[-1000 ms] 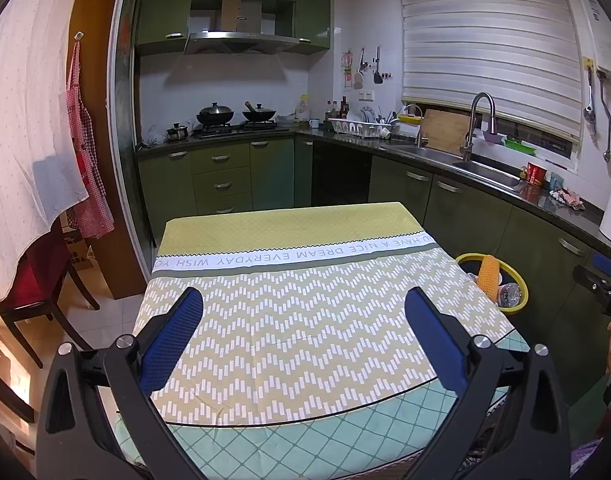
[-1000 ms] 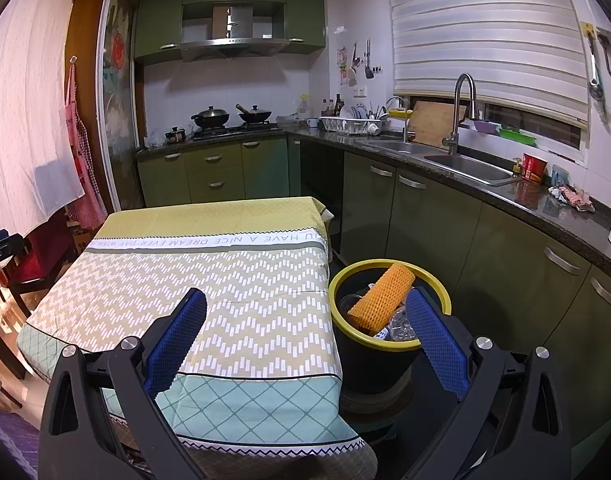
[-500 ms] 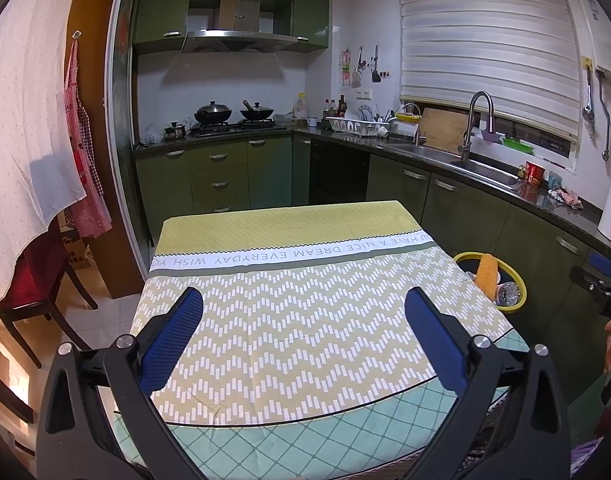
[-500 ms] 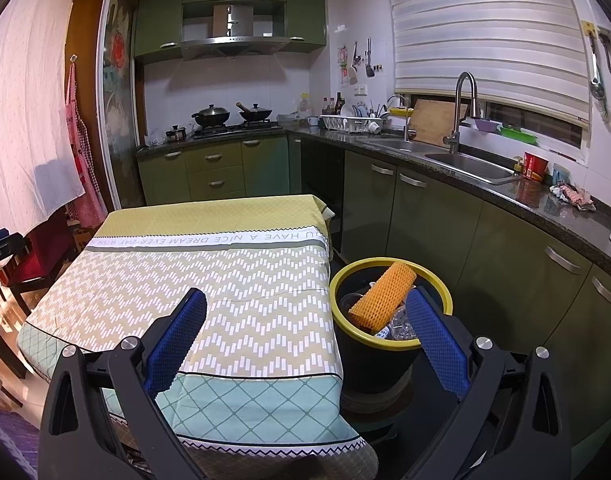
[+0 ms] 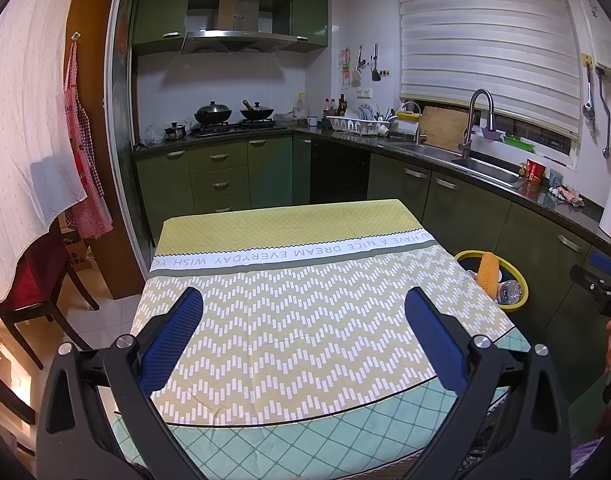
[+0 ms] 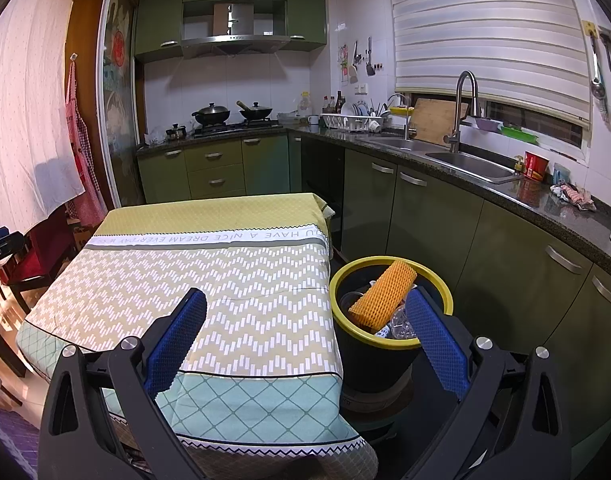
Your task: Collect trash
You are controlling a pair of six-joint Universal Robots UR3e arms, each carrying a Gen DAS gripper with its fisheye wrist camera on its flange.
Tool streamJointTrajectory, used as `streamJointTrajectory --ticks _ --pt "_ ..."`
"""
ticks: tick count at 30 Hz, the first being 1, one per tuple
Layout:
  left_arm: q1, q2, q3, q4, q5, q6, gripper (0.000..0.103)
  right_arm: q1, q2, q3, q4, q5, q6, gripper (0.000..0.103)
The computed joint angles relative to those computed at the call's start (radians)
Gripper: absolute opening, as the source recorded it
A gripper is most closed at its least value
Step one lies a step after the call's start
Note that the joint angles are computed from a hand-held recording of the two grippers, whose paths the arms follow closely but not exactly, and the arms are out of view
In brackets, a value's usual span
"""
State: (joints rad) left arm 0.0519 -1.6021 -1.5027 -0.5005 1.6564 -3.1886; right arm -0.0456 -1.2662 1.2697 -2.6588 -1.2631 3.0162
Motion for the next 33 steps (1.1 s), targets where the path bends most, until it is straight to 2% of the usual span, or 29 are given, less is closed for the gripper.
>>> streamJointTrajectory --ticks 15,23,30,33 --pt "0.015 -0.021 0.025 -0.03 -0.025 0.011 0.096 0.001 0.01 0.006 -0.009 -0.001 -0.003 0.098" --pt "-0.001 -0.05 0.037 -0.012 0.011 0.011 0.096 0.002 0.016 0.009 -0.015 0.0 -0.005 0.098" --pt "0.009 -0.076 0.086 -0.067 0.017 0.001 0.096 -0.001 0.026 0.008 -0.017 0.003 -0.006 0.098" --pt "0.036 -0.098 0.131 -0.111 -0.009 -0.002 0.096 0.002 0.041 -0.016 -0.002 0.001 -0.015 0.098"
